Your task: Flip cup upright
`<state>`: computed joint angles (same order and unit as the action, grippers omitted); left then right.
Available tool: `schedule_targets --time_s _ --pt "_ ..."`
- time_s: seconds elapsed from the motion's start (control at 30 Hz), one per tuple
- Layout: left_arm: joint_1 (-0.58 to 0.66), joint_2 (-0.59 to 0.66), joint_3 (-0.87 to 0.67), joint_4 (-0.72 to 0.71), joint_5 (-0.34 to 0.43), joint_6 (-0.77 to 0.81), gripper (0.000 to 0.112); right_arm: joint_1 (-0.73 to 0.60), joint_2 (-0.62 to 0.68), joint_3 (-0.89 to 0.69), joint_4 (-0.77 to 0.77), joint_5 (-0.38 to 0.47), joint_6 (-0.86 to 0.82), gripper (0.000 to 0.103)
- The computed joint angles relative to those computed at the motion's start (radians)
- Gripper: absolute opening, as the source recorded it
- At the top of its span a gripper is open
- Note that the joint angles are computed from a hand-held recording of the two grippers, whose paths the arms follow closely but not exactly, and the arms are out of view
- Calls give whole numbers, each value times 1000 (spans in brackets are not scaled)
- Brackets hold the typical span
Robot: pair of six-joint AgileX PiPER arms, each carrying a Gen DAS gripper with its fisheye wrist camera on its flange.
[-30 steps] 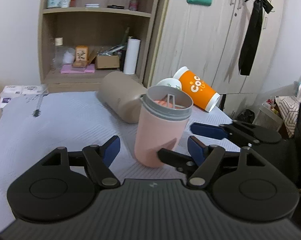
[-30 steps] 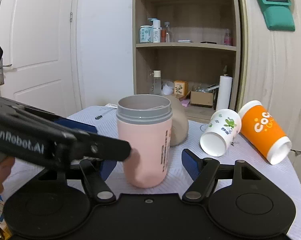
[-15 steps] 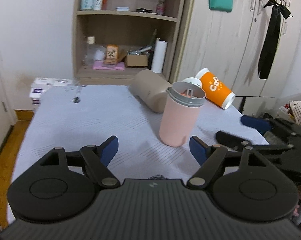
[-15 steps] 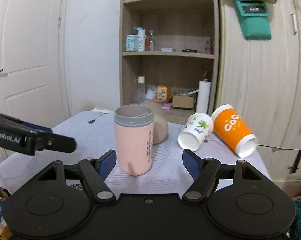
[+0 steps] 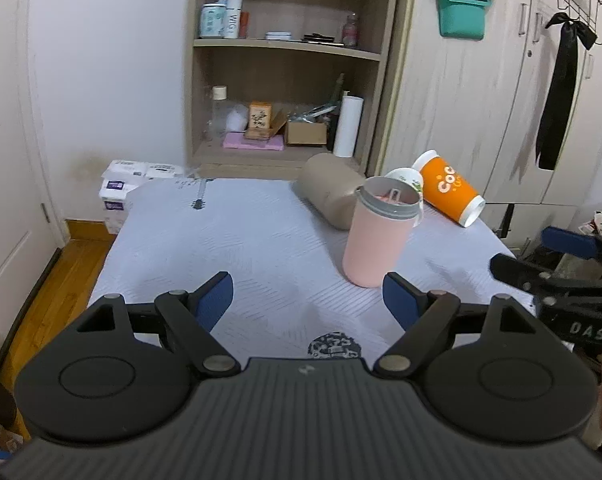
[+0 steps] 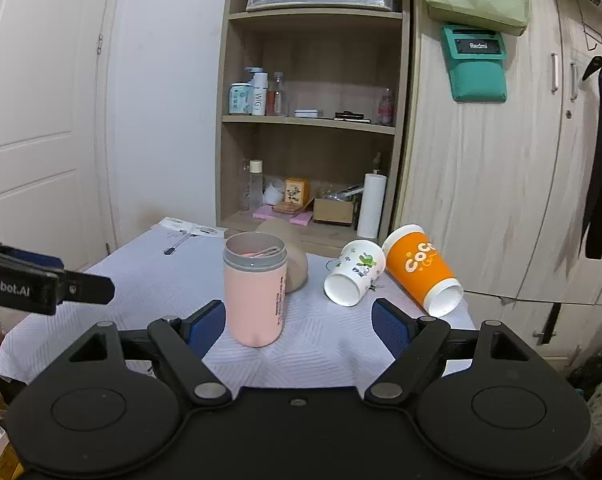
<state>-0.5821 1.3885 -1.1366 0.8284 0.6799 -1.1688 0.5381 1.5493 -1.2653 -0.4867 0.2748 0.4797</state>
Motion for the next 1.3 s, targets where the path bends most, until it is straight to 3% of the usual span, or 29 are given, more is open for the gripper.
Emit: schedule_targets --time_s 0.27,0.37,0.47,0.63,0.73,1.13,1.3 --pt "-8 -24 20 25 35 -44 82 10 -18 -21 38 61 12 86" --pt "-11 -23 20 31 46 -50 82 19 -19 -20 -16 80 86 88" --pt "-8 -21 23 28 47 -53 82 22 -14 -21 -38 86 110 94" --pt "-11 -4 15 41 73 -80 93 21 1 -36 -41 105 135 103" --pt "-5 0 24 59 72 -104 103 28 13 -45 -82 128 173 103" --pt "49 48 -19 -59 122 -15 103 21 46 -72 -96 180 219 103" --pt "46 69 -22 -25 161 -59 103 22 51 -75 -117 188 259 103"
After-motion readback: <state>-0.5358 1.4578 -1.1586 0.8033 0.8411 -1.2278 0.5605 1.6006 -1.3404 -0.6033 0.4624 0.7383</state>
